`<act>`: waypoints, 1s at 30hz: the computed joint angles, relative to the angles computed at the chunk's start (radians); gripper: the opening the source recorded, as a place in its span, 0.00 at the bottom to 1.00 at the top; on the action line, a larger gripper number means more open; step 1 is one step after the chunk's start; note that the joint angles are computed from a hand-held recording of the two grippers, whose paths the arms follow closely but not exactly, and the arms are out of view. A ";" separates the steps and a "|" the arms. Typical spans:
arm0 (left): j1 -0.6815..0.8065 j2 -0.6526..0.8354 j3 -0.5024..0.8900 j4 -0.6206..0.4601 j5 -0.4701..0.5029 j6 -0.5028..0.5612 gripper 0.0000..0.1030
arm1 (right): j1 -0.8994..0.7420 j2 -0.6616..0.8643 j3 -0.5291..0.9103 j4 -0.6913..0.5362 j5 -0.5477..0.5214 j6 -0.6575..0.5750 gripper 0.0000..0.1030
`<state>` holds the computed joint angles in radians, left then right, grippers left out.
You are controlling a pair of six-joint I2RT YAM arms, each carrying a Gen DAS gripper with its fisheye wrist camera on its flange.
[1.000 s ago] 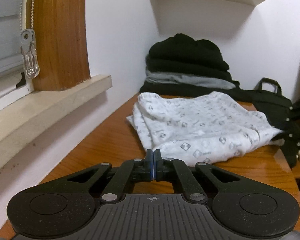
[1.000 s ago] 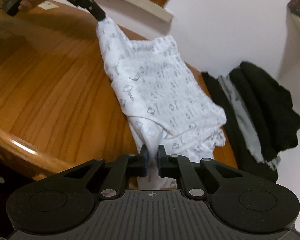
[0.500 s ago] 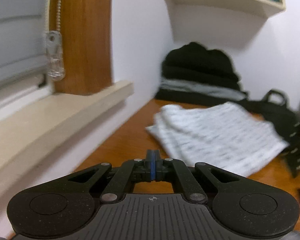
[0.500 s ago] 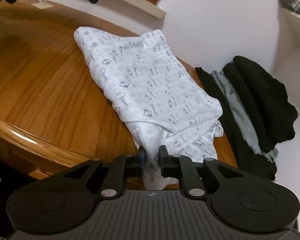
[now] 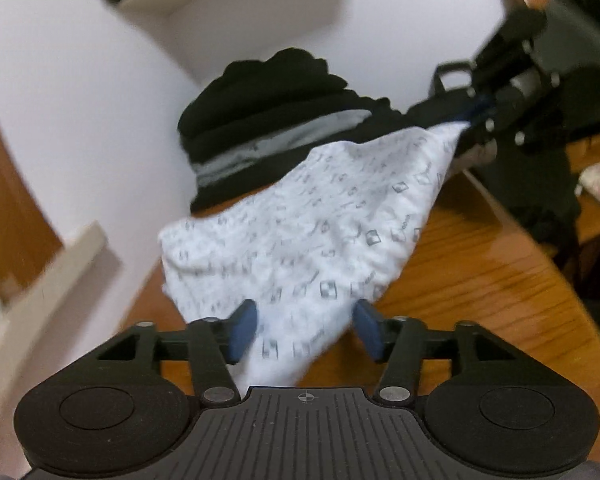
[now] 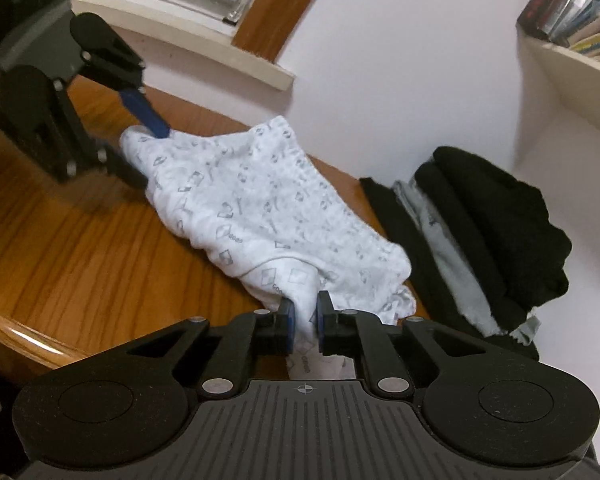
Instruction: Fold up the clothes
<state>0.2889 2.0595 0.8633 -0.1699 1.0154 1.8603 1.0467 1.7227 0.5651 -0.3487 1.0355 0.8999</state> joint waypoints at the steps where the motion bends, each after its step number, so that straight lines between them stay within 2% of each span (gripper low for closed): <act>1: -0.013 -0.008 -0.033 0.068 -0.001 -0.012 0.59 | 0.001 -0.005 -0.001 -0.004 -0.002 -0.001 0.11; 4: -0.050 0.004 -0.048 0.130 -0.052 -0.025 0.60 | 0.011 -0.011 0.007 -0.037 0.005 0.011 0.11; 7: -0.049 0.027 -0.042 0.175 -0.062 -0.039 0.39 | 0.006 -0.026 -0.003 -0.033 0.003 -0.016 0.10; 8: -0.049 0.029 -0.033 0.165 -0.071 -0.037 0.23 | 0.004 -0.028 -0.007 -0.030 -0.001 -0.024 0.10; 9: -0.046 0.027 -0.035 0.188 -0.065 -0.064 0.16 | 0.005 -0.026 -0.009 -0.032 -0.010 -0.028 0.10; 14: -0.022 -0.002 -0.075 0.320 -0.026 -0.170 0.14 | 0.006 0.004 -0.035 -0.001 -0.104 -0.124 0.09; 17: -0.013 -0.010 -0.066 0.320 -0.017 -0.173 0.14 | 0.030 0.015 -0.027 -0.049 -0.120 -0.108 0.09; 21: -0.013 -0.011 -0.040 0.251 -0.030 -0.121 0.14 | 0.054 0.032 0.006 -0.136 -0.131 -0.090 0.09; 25: -0.011 -0.010 -0.035 0.254 -0.008 -0.119 0.14 | 0.075 0.031 0.026 -0.238 -0.119 -0.079 0.09; 28: 0.000 -0.035 -0.052 0.316 0.053 -0.200 0.13 | 0.056 -0.003 0.045 -0.326 -0.061 -0.066 0.09; 30: 0.009 -0.051 -0.066 0.377 0.082 -0.257 0.11 | 0.045 -0.024 0.043 -0.330 -0.054 -0.069 0.09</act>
<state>0.2981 2.0086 0.7973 0.2071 1.0977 1.6029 1.0922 1.6984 0.6084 -0.6790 0.9814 0.8304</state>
